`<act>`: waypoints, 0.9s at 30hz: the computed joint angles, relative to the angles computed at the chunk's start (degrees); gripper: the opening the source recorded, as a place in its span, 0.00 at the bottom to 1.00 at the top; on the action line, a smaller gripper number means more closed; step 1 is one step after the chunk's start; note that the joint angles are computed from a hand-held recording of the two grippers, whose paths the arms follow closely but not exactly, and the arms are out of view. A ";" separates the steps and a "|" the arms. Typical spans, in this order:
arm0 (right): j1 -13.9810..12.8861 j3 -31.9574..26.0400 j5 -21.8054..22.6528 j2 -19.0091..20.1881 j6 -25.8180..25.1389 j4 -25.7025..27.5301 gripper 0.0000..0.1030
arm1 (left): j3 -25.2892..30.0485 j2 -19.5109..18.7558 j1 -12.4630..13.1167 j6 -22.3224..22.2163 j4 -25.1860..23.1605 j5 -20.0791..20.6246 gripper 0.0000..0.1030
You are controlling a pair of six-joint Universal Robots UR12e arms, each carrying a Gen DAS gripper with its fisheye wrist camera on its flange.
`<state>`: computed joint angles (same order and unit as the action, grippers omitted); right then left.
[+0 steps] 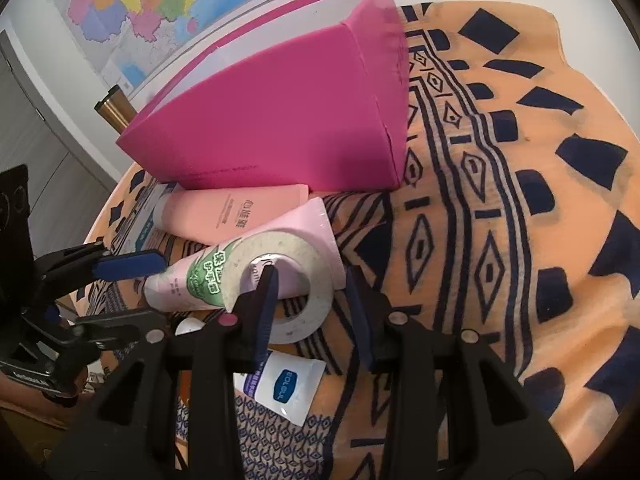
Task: Organize rigid objects
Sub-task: 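Grasp the white tape roll by its rim with the right gripper, then carry the tape roll into the pink box and open the right gripper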
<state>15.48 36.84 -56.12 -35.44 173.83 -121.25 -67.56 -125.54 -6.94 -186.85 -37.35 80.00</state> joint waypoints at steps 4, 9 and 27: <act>-0.04 0.11 -0.40 0.00 0.06 -0.37 0.18 | 1.63 -0.92 -0.12 0.42 -1.21 -1.17 0.43; -0.08 0.98 -0.89 -0.46 0.04 -1.22 0.16 | 3.38 -1.90 -0.38 0.91 -2.82 -1.63 0.37; 0.12 1.98 0.45 -2.49 -1.25 -9.01 0.16 | 5.06 -1.89 0.24 0.41 0.76 -3.59 0.34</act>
